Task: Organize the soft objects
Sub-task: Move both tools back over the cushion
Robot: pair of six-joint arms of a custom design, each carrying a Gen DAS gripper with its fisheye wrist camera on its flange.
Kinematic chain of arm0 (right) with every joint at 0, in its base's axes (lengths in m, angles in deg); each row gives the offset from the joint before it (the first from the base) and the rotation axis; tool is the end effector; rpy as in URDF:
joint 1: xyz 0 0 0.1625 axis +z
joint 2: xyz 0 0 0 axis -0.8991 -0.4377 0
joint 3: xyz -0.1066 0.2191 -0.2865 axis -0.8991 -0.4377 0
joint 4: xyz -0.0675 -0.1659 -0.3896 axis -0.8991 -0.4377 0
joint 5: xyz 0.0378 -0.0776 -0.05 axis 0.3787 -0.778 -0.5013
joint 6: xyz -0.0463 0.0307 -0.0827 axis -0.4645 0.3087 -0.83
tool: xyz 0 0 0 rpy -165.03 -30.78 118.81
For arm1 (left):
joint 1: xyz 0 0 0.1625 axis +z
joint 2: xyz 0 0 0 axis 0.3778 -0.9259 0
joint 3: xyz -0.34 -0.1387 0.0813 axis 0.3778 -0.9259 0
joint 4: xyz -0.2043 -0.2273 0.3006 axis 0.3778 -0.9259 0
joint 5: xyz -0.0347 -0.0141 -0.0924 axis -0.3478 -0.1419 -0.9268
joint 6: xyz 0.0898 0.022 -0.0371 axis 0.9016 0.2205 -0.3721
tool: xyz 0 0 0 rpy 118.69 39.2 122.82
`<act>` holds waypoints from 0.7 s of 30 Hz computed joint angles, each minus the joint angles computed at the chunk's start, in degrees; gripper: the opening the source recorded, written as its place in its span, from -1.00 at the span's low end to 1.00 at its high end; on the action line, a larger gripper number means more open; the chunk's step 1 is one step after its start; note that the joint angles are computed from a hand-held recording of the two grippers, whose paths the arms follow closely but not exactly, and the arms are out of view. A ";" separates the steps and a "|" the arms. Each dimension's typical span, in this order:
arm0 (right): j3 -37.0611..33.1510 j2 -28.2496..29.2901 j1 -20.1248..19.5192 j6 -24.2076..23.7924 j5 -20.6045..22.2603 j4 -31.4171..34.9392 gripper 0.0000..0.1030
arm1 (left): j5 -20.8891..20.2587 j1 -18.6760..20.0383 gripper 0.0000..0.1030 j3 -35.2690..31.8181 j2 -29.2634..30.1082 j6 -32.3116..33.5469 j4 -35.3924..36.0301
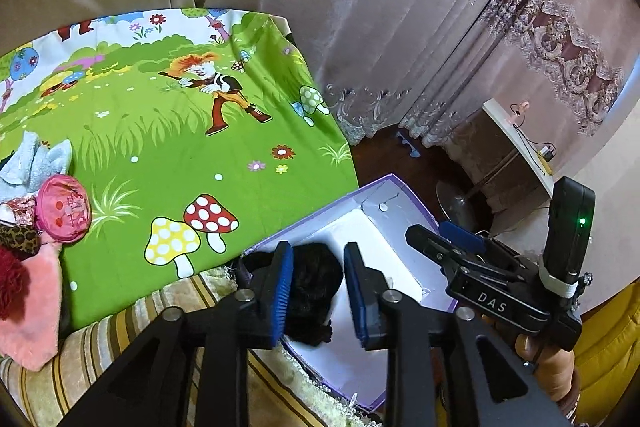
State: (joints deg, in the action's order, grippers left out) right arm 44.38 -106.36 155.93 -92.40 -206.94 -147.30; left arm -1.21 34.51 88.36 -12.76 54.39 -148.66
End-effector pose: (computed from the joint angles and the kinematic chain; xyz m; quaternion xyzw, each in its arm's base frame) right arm 0.0848 -0.6047 0.2373 -0.1344 -0.8168 0.4515 0.3331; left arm -0.3226 -0.7547 0.0416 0.4028 0.9124 -0.0534 0.0499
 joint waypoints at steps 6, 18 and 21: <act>-1.19 0.68 0.11 -0.19 1.01 1.59 0.44 | 0.24 0.45 -0.35 -1.57 0.40 -0.04 0.08; -4.37 2.86 2.01 -1.17 2.87 4.43 0.45 | 2.33 2.01 -0.32 -5.56 0.72 -0.33 0.15; -6.35 4.25 2.95 -2.31 3.89 5.33 0.46 | 3.49 2.60 -0.18 -6.58 0.34 -0.13 -0.63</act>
